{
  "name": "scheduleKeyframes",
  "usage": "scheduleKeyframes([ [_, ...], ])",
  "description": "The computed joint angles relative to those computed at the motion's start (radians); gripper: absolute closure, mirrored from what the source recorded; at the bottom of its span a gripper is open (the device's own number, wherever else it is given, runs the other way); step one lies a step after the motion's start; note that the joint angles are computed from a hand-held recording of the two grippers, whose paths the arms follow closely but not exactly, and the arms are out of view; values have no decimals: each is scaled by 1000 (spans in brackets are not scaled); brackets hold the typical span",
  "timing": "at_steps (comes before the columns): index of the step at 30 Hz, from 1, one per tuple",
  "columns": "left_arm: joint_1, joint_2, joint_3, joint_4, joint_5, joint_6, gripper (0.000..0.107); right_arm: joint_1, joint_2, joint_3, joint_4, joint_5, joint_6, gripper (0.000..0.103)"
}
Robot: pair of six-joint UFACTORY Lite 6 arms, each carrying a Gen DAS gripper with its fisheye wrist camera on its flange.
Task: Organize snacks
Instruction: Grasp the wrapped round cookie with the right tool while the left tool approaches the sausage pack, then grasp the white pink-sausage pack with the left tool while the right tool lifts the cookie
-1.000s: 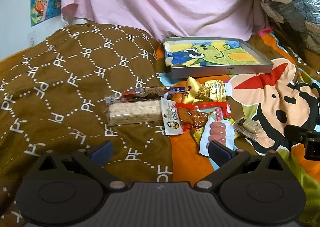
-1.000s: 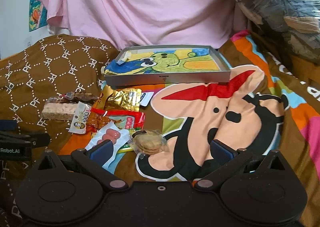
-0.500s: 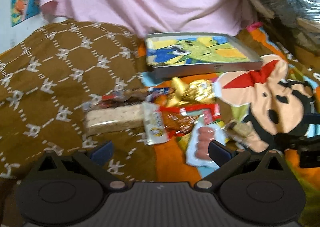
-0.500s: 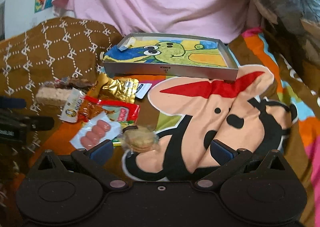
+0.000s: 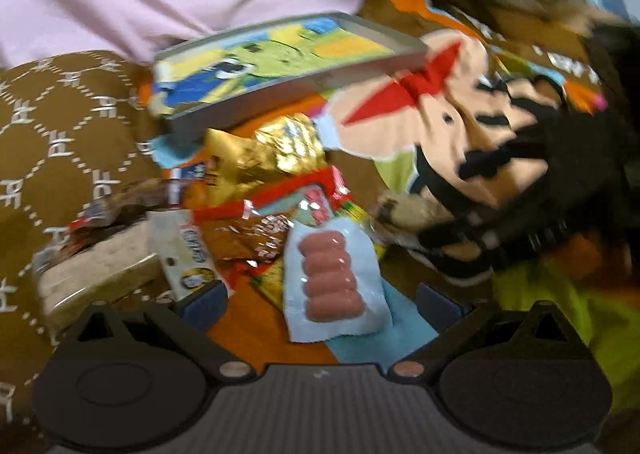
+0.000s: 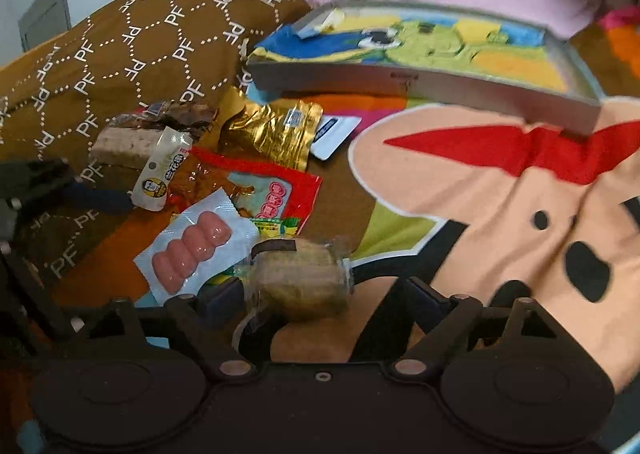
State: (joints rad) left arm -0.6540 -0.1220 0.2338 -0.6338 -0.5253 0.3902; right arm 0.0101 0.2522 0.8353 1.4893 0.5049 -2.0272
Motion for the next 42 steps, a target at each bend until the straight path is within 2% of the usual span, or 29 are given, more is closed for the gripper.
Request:
scheduleKeyframes([
  [5,13,95,68,24,43,-13,13,16,85,89,-84,30,108,21],
  [7,3,129,103,-39,51,34,15,23,111,107,-64,34,110,24],
  [10,9,165,136,-38,59,21,19,33,115,86,35,24,49,37],
  [12,3,195,164,-84,68,54,26,33,103,64,91,19,16,40],
  [16,-18,250,224,-238,67,152,33,15,73,31,117,17,5,45],
  [18,-16,256,235,-266,71,157,37,6,57,12,135,13,-8,46],
  [21,-16,262,246,-302,78,160,38,-4,29,-25,186,9,-52,46],
  [32,27,122,128,-148,145,-67,41,12,-131,-218,396,1,-300,48],
  [37,18,18,40,-131,149,-146,43,7,-252,-317,357,-1,-279,48],
  [42,18,-63,-51,-14,116,-323,44,38,-362,-394,333,-44,-269,48],
])
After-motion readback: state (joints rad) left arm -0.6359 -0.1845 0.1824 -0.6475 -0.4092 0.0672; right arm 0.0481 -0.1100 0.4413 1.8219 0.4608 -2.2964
